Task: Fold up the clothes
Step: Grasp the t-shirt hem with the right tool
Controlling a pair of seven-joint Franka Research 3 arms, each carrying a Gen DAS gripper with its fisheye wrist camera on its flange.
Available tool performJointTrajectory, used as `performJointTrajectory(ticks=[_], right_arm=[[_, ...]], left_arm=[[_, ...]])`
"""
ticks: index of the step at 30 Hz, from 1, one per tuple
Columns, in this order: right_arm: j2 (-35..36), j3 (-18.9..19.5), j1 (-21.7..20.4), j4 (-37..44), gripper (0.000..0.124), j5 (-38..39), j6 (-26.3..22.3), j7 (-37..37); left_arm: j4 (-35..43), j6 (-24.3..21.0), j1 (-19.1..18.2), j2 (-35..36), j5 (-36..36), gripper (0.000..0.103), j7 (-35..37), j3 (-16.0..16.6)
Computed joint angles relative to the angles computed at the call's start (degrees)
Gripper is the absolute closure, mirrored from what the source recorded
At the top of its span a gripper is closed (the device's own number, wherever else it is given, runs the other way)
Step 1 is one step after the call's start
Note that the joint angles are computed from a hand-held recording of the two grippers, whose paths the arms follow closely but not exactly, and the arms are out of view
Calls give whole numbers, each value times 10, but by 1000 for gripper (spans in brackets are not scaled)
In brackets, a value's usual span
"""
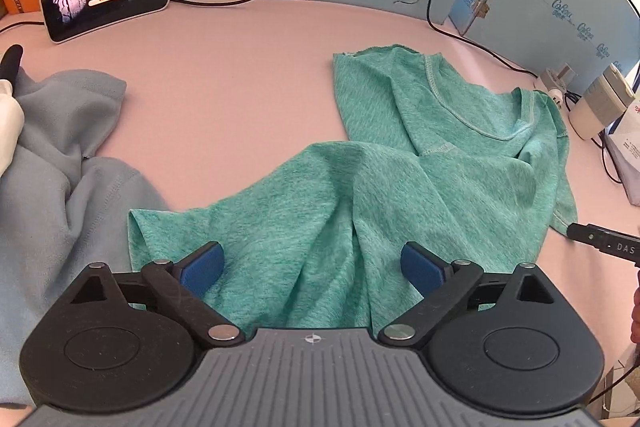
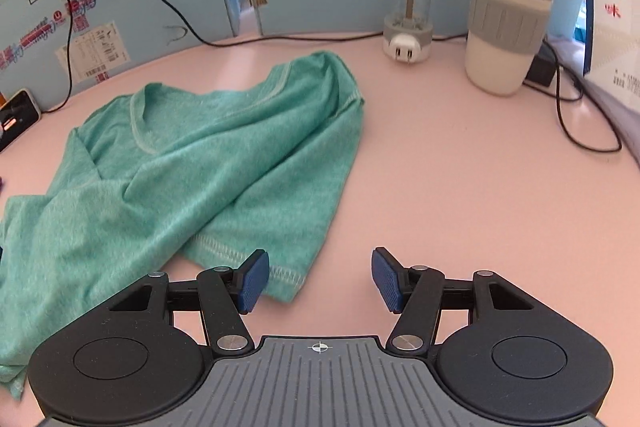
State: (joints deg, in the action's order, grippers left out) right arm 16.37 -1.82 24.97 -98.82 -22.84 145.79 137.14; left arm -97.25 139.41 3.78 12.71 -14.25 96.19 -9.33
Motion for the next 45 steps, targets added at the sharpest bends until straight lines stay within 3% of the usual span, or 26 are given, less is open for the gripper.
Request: performJointTrajectory(ticks=[5,8,10,14,17,22,27,34,37,42,45], right_arm=[[9,-14,26,-2,67,-48,24,87],[29,-22,43,24,98,-92,12,101],[34,-19,43,32,112,-90,9,99],[26,-27,54,30,118,-114,-3,118],[-2,-44,65,13,119,-198,-32,177],[-28,-43,38,5,119,-285,-78,213],[-20,-31,-5,25,119,-321,-113,175],[25,-25,-27,72,118,-281,-137,118],[37,-27,-22,84,111,-259,-142,100],[32,-35,-1,84,79,-276,-147,114],[19,-34,12,76,68,-307,-153,132]], left_arm=[[-10,1,-2,-9,-8,5,21,-4],[-12,0,-4,-11,-12,5,21,-3],[-12,-3,-6,-12,-9,5,17,-2],[-17,-1,-7,-18,-8,5,10,1],[-17,-3,-7,-20,-7,5,5,2],[-7,-13,-9,-16,-7,5,16,-1],[0,-20,-11,-13,-11,4,30,-4],[-12,-24,-14,-24,-8,4,27,-1],[-21,-20,-14,-31,-5,4,20,3],[-31,-13,-10,-41,-5,4,8,10],[-33,-10,-6,-45,-9,4,0,15]])
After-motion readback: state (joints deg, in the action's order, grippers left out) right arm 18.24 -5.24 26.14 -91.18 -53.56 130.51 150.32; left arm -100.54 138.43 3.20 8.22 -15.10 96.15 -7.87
